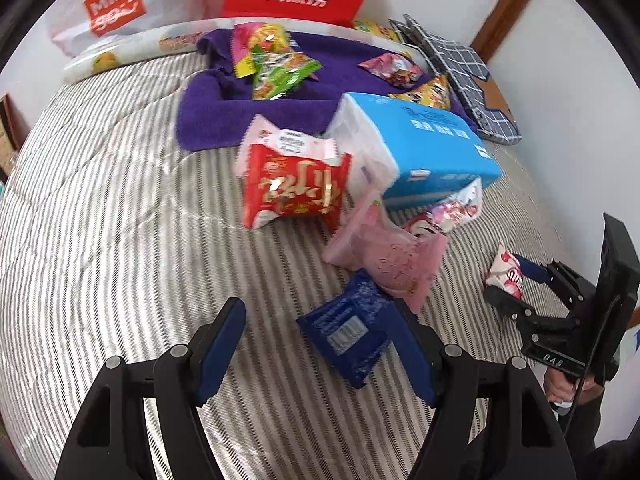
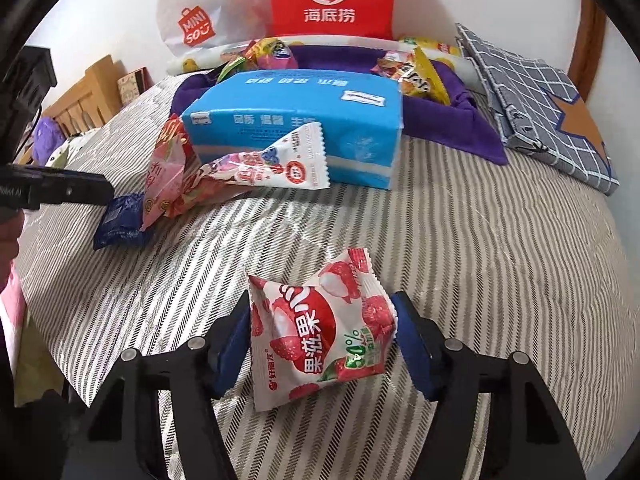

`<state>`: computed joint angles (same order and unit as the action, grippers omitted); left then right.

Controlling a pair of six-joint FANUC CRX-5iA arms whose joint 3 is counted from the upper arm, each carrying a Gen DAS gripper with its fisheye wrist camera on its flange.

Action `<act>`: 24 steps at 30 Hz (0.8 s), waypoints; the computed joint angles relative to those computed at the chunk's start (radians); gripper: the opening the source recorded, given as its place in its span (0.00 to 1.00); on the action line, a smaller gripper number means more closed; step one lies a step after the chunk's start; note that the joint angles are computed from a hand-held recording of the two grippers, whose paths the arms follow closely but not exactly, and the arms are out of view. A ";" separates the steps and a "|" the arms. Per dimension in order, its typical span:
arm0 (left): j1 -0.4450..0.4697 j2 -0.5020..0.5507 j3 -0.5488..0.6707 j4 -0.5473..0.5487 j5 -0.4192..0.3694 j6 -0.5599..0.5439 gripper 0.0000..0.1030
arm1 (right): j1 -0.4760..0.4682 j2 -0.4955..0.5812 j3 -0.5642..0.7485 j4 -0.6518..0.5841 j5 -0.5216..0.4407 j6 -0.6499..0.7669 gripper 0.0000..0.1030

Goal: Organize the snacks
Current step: 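Grasp the pink lychee packet with the right tool while the left tool grasps the blue packet, then carry the lychee packet and blue packet up over the purple towel with both tools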

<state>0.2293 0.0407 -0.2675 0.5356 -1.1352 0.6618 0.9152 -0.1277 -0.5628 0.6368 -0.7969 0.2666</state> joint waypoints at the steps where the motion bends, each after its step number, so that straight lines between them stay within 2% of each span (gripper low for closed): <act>1: -0.005 -0.001 0.000 -0.001 0.001 -0.005 0.69 | 0.003 -0.011 -0.009 0.007 0.000 -0.022 0.63; 8: -0.053 0.009 0.002 -0.006 -0.004 -0.056 0.69 | 0.001 -0.071 -0.061 0.068 -0.017 -0.167 0.63; 17: -0.071 -0.022 -0.029 -0.032 -0.020 -0.122 0.70 | 0.000 -0.099 -0.092 0.056 -0.034 -0.218 0.63; 24: -0.128 -0.102 -0.093 -0.108 0.113 -0.115 0.69 | 0.005 -0.100 -0.093 0.065 -0.029 -0.226 0.63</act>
